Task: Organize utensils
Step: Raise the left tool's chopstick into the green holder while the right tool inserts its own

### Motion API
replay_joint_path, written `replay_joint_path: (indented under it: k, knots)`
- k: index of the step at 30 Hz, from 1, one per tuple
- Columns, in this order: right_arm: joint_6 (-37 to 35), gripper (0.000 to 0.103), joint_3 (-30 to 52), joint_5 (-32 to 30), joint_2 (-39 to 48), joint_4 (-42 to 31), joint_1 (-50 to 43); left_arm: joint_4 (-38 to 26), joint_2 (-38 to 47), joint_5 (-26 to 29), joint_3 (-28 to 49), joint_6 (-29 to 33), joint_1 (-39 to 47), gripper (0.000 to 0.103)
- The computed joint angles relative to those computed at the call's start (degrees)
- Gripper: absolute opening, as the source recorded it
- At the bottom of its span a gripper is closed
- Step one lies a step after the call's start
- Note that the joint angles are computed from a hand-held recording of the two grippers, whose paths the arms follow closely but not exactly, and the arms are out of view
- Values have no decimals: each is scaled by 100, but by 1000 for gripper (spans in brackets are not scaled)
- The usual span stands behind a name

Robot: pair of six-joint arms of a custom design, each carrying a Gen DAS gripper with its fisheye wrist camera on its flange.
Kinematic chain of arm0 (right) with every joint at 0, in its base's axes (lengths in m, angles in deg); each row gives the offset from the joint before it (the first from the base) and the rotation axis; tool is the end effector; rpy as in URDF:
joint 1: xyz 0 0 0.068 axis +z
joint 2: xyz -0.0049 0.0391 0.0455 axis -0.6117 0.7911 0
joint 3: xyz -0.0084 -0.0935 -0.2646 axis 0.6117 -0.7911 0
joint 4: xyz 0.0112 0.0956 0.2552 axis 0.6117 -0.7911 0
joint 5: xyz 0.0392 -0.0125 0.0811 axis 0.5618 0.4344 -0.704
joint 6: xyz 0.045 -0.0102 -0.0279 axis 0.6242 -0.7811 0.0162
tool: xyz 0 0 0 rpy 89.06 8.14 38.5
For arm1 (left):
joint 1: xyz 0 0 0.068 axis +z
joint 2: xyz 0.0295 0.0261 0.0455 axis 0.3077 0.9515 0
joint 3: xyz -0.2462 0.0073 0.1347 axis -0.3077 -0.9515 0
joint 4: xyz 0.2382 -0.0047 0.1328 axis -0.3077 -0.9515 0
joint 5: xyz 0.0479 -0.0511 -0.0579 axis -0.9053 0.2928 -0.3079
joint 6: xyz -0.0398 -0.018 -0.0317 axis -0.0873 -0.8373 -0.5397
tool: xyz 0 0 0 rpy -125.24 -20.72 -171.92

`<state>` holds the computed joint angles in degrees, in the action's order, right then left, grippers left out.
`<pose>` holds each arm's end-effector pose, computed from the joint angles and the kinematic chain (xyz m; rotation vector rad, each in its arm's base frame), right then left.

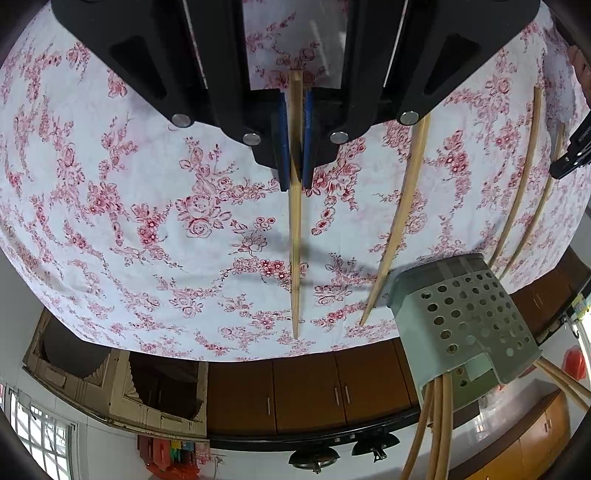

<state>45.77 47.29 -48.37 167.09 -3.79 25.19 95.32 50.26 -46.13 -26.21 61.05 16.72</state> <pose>0.1260 0.1957 0.1013 0.4973 2.3623 -0.0290 0.2201 -0.0104 0.1034 0.4114 2.4509 -0.1035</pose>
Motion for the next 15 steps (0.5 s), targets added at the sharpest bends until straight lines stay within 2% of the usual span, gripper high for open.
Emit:
replay_joint_path:
  k: [4,15]
  knots:
    - [500,7,101,531,-399,-780,416,-326,-487,205,-37,134,209,8]
    - [1776,7,913,1909,-1039,-3530,1228,-1947,-2740,1382,304,550,1047,7]
